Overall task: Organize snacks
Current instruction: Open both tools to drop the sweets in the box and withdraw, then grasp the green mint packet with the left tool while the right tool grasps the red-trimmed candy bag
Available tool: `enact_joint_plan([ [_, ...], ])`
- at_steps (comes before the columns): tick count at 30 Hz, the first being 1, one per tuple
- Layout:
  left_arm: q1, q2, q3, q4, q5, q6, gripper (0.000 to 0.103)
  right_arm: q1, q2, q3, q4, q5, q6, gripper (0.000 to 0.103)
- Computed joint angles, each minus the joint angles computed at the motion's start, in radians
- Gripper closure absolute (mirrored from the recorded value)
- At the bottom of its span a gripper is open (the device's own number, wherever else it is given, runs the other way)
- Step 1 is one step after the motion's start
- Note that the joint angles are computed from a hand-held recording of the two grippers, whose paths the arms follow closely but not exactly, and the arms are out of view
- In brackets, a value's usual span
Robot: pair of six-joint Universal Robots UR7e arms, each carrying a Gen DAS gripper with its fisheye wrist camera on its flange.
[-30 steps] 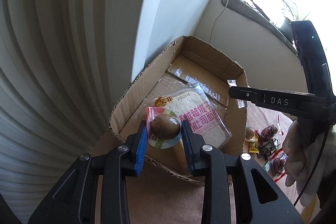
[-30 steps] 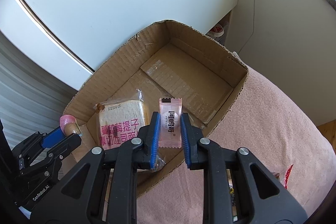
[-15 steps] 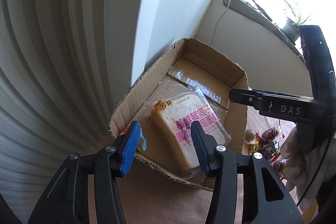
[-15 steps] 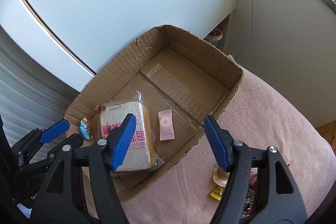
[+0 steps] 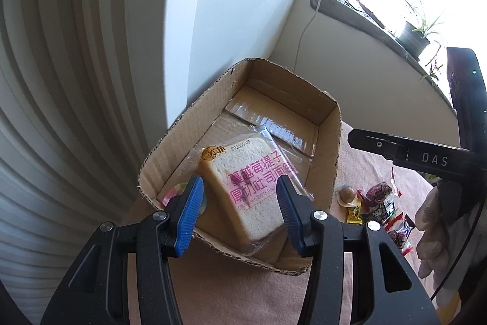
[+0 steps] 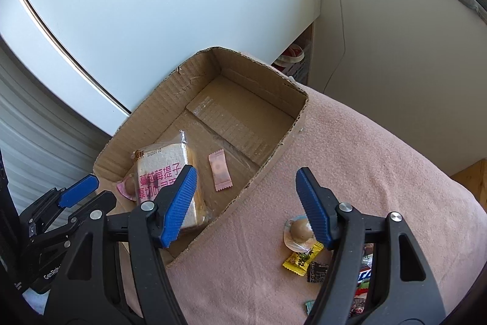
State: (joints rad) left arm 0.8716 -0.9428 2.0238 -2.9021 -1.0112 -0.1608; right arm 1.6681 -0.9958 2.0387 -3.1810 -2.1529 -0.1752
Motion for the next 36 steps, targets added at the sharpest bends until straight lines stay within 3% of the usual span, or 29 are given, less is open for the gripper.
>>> enact_joint_plan([
  [20, -0.080, 0.043, -0.004, 0.011, -0.118, 0.033, 0.054, -0.096, -0.304, 0.288, -0.139, -0.072, 0.123, 0.033],
  [28, -0.104, 0.077, -0.012, 0.040, -0.193, 0.069, 0.054, -0.201, -0.428, 0.408, -0.155, -0.043, 0.204, 0.033],
  [36, -0.115, 0.121, -0.024, 0.104, -0.291, 0.103, 0.068, -0.276, -0.491, 0.489, -0.153, 0.049, 0.134, 0.033],
])
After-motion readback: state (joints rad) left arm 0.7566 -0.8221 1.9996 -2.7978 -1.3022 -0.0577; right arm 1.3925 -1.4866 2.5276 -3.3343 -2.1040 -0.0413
